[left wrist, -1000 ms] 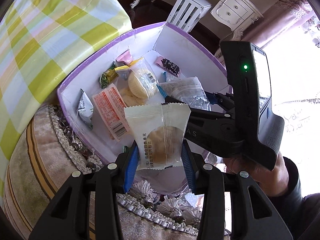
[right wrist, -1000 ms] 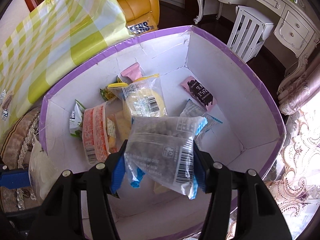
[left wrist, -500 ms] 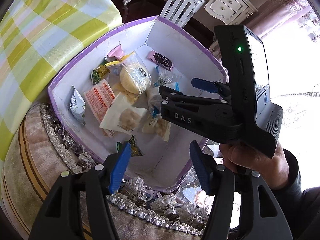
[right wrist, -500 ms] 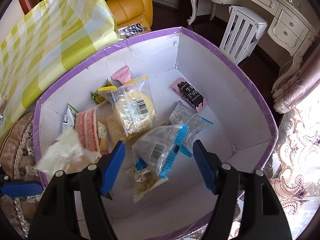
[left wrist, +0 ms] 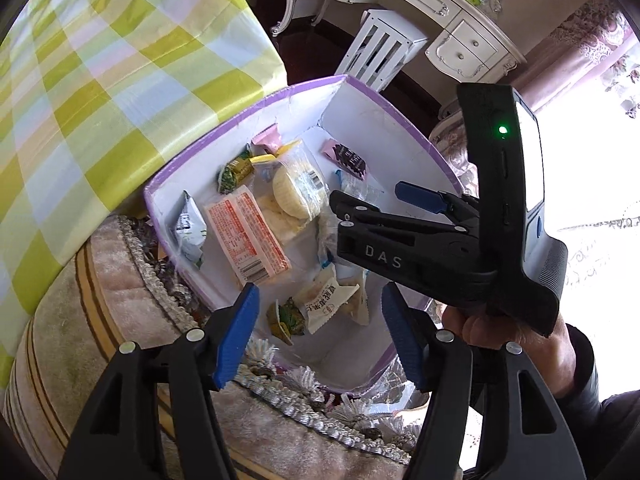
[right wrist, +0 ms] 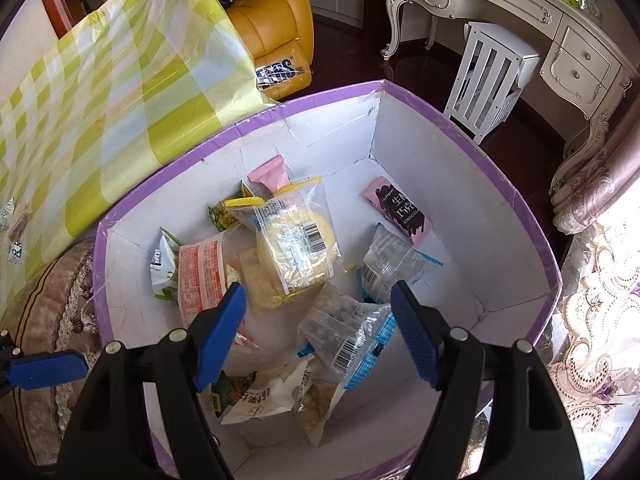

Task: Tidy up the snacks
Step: 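Move both tools back over the table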

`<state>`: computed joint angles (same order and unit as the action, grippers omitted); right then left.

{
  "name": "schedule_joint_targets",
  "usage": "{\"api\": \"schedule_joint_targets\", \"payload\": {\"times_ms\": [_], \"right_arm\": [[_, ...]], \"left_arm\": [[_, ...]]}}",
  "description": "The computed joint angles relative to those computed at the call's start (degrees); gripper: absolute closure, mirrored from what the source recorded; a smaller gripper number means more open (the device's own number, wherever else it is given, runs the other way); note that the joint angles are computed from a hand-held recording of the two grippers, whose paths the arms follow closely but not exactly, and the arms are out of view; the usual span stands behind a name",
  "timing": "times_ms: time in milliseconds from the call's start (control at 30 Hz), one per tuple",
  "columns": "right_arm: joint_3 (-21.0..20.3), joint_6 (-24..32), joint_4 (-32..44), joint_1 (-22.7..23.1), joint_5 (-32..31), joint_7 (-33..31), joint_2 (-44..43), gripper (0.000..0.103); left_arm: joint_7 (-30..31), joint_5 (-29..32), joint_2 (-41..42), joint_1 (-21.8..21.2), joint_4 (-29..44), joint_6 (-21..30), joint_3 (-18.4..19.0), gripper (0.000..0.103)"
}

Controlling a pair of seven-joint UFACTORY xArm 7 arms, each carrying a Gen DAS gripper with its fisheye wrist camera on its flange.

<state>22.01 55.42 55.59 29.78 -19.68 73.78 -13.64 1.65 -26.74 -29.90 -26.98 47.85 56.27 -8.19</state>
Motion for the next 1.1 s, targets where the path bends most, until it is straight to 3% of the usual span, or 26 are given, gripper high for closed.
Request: {"api": "schedule_joint_targets", "payload": {"times_ms": [567, 833, 1100], "right_arm": [[-0.67, 1.3, 14.41, 4.3, -6.13, -2.45, 10.38, 0.027], [-2.27, 1.61, 23.59, 8.2, -8.21, -5.06, 16.78, 0.026], [-5.2, 1.66, 34.68, 13.89, -8.94, -9.17, 25.47, 0.026]], "left_arm": [[-6.18, 4.65, -10.89, 10.54, -7.97, -2.82, 6.98, 0.041], [-9.27, 7.38, -17.84, 18.37, -12.29, -2.2, 11.48, 0.042], [-8.55, 10.66, -15.06, 22.99, -11.72, -3.67, 13.42, 0.046]]}}
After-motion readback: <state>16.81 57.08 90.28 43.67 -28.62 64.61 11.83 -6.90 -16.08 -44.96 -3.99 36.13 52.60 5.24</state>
